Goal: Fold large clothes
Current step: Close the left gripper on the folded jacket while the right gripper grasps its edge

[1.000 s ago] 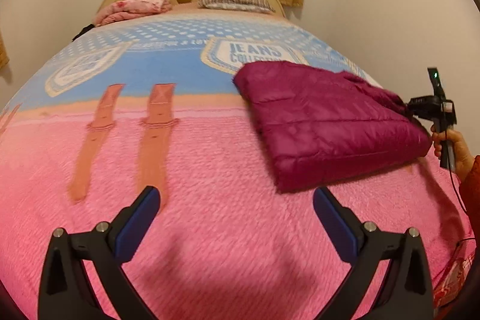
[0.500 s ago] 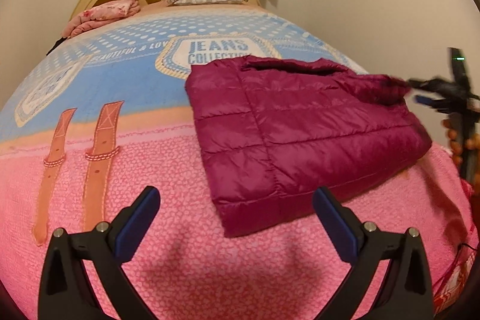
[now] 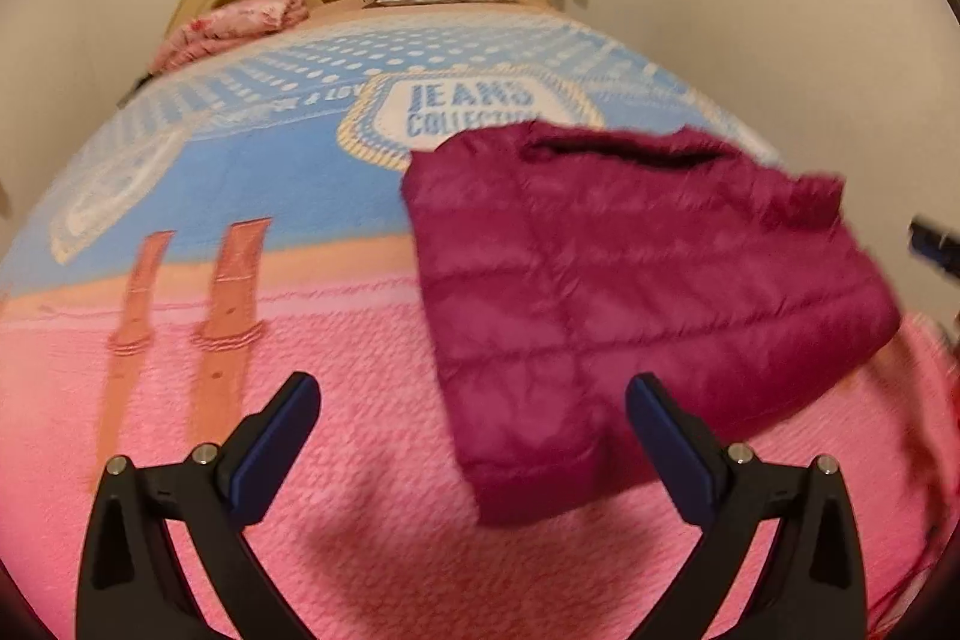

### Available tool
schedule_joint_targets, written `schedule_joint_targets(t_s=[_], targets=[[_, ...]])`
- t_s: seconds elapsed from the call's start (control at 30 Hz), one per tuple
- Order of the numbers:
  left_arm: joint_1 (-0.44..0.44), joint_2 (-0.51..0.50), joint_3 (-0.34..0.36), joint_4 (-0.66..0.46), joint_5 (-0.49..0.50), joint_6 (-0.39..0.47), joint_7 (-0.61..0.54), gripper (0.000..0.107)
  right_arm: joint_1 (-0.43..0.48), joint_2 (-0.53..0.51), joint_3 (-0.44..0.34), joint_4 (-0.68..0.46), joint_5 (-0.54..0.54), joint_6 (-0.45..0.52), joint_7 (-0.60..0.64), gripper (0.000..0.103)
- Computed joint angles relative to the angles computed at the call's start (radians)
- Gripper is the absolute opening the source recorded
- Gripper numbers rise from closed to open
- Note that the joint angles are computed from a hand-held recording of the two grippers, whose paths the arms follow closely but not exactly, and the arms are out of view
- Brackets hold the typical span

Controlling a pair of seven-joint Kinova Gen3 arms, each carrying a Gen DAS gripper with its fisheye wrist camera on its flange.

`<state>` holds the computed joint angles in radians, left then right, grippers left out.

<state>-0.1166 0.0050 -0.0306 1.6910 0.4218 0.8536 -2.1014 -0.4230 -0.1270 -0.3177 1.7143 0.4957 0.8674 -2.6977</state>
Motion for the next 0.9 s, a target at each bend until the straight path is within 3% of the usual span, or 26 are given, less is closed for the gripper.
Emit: schedule_joint_targets(t_s=[0.1, 0.2, 0.3, 0.43, 0.57, 0.6, 0.67, 0.7, 0.77, 0.8, 0.87, 0.9], targets=[[-0.047, 0.077, 0.013, -0.078, 0.098, 0.071, -0.031, 0.103, 0.008, -0.004, 0.028, 0.002, -0.029, -0.036, 0.052, 0.091], [-0.039, 0.128, 0.016, -0.117, 0.106, 0.056, -0.010, 0.103, 0.017, 0.027, 0.048, -0.020, -0.058, -0.050, 0.130, 0.091], [-0.067, 0.203, 0.035, -0.173, 0.138, 0.075, 0.016, 0.103, 0.006, 0.089, 0.039, -0.064, -0.009, 0.000, 0.177, 0.091], [-0.092, 0.286, 0.065, -0.239, 0.143, 0.100, 0.051, 0.103, -0.051, 0.196, 0.082, -0.142, 0.029, 0.071, 0.270, 0.091], [-0.108, 0.360, 0.096, -0.297, 0.155, 0.124, 0.083, 0.103, -0.079, 0.278, 0.161, -0.198, 0.020, 0.078, 0.300, 0.091], [-0.117, 0.374, 0.108, -0.299, 0.172, 0.120, 0.077, 0.102, -0.074, 0.297, 0.185, -0.206, 0.002, 0.066, 0.299, 0.091], [-0.132, 0.385, 0.129, -0.297, 0.198, 0.120, 0.056, 0.086, -0.018, 0.310, 0.176, -0.200, -0.071, 0.010, 0.337, 0.091], [-0.132, 0.394, 0.136, -0.304, 0.201, 0.131, 0.053, 0.082, 0.008, 0.322, 0.160, -0.200, -0.097, -0.008, 0.350, 0.087], [-0.128, 0.386, 0.153, -0.290, 0.190, 0.112, 0.044, 0.067, 0.004, 0.342, 0.155, -0.207, -0.100, 0.006, 0.366, 0.043], [-0.109, 0.365, 0.143, -0.263, 0.187, 0.078, 0.022, 0.062, -0.026, 0.346, 0.171, -0.212, -0.078, 0.023, 0.352, 0.041], [-0.096, 0.315, 0.150, -0.202, 0.183, 0.008, -0.041, 0.037, -0.112, 0.330, 0.216, -0.185, 0.002, 0.026, 0.288, 0.024], [-0.082, 0.279, 0.146, -0.166, 0.173, -0.025, -0.067, 0.032, -0.150, 0.315, 0.228, -0.172, 0.043, 0.036, 0.250, 0.022]])
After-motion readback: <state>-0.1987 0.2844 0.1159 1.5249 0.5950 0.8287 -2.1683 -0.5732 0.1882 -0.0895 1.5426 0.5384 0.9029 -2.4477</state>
